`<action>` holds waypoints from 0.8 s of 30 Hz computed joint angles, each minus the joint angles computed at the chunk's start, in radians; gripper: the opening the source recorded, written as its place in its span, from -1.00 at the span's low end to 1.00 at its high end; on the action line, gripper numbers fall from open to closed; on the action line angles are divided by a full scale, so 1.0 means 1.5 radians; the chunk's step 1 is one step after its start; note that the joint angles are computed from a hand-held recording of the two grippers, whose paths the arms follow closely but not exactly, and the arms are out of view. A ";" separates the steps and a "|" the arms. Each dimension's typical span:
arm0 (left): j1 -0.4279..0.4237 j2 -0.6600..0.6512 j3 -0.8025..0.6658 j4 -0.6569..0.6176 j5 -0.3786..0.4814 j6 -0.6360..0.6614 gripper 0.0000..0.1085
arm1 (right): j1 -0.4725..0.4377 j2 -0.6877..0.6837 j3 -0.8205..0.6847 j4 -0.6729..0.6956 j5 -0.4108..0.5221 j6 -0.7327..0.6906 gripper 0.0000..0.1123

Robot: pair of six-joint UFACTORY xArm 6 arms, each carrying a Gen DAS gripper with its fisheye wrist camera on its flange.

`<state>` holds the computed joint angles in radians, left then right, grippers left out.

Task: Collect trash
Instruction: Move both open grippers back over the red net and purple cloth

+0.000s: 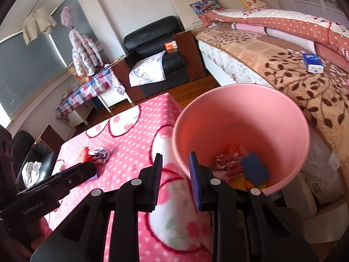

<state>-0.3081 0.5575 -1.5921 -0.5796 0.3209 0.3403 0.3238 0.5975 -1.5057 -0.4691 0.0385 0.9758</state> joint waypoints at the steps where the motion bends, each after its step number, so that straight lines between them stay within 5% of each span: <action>1: 0.003 -0.004 0.009 -0.001 -0.006 -0.001 -0.14 | 0.003 0.002 -0.003 0.007 0.001 -0.009 -0.54; 17: 0.069 -0.079 0.158 0.058 -0.096 -0.075 -0.14 | 0.082 0.066 -0.086 0.368 0.024 -0.375 -0.54; 24: 0.104 -0.098 0.197 0.094 -0.115 -0.117 -0.14 | 0.102 0.108 -0.160 0.433 0.071 -0.458 -0.54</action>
<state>-0.1515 0.4104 -1.2969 -0.4382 0.1482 0.1651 0.4768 0.7594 -1.7463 0.1808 0.1444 0.2894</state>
